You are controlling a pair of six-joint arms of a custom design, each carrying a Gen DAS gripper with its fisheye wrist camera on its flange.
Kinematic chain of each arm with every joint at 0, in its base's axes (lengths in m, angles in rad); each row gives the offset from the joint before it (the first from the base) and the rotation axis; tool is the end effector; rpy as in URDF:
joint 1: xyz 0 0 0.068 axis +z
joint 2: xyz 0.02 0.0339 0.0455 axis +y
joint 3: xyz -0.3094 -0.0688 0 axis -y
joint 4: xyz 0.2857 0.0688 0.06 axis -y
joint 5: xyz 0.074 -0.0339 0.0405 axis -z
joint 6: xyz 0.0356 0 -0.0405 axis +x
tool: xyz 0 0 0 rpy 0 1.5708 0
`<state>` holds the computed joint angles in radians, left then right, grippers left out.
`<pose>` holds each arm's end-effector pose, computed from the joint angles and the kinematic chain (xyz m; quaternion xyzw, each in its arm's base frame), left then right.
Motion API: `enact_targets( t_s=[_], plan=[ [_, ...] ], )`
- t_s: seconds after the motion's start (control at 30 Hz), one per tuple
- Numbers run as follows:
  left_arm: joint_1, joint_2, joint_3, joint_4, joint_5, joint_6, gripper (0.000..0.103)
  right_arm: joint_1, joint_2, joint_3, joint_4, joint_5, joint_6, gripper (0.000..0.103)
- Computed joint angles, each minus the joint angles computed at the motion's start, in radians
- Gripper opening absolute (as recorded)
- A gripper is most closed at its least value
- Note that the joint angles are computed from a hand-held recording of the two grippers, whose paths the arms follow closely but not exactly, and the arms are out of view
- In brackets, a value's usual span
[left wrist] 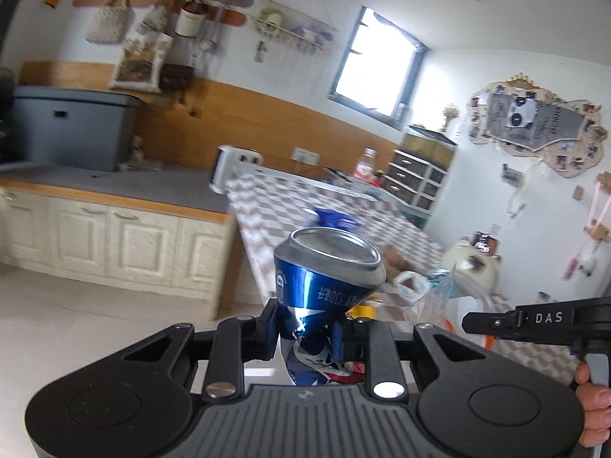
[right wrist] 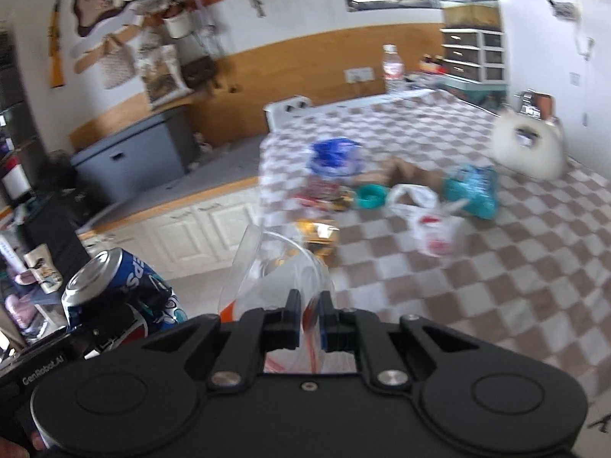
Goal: Collect trash
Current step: 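Lift the can and bag and carry both tools over the wastebasket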
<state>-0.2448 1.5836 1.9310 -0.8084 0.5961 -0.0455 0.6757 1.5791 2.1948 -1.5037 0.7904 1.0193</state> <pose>0.3491 -0.1078 0.5305 0.2348 0.7931 -0.3198 0.4622 0.2371 0.1577 0.5600 0.2757 0.8348 -0.0085 0.4765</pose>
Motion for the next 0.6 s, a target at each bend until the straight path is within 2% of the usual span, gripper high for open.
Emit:
enact_targets(
  t_s=[0.27, 0.6],
  plan=[
    [0.128, 0.047, 0.11, -0.106, -0.017, 0.076, 0.027, 0.057, 0.097, 0.038, 0.161, -0.007, -0.081, 0.009],
    [0.217, 0.108, 0.167, -0.148, -0.038, 0.141, 0.027, 0.064, 0.201, 0.046, 0.284, -0.061, -0.114, 0.009]
  ],
)
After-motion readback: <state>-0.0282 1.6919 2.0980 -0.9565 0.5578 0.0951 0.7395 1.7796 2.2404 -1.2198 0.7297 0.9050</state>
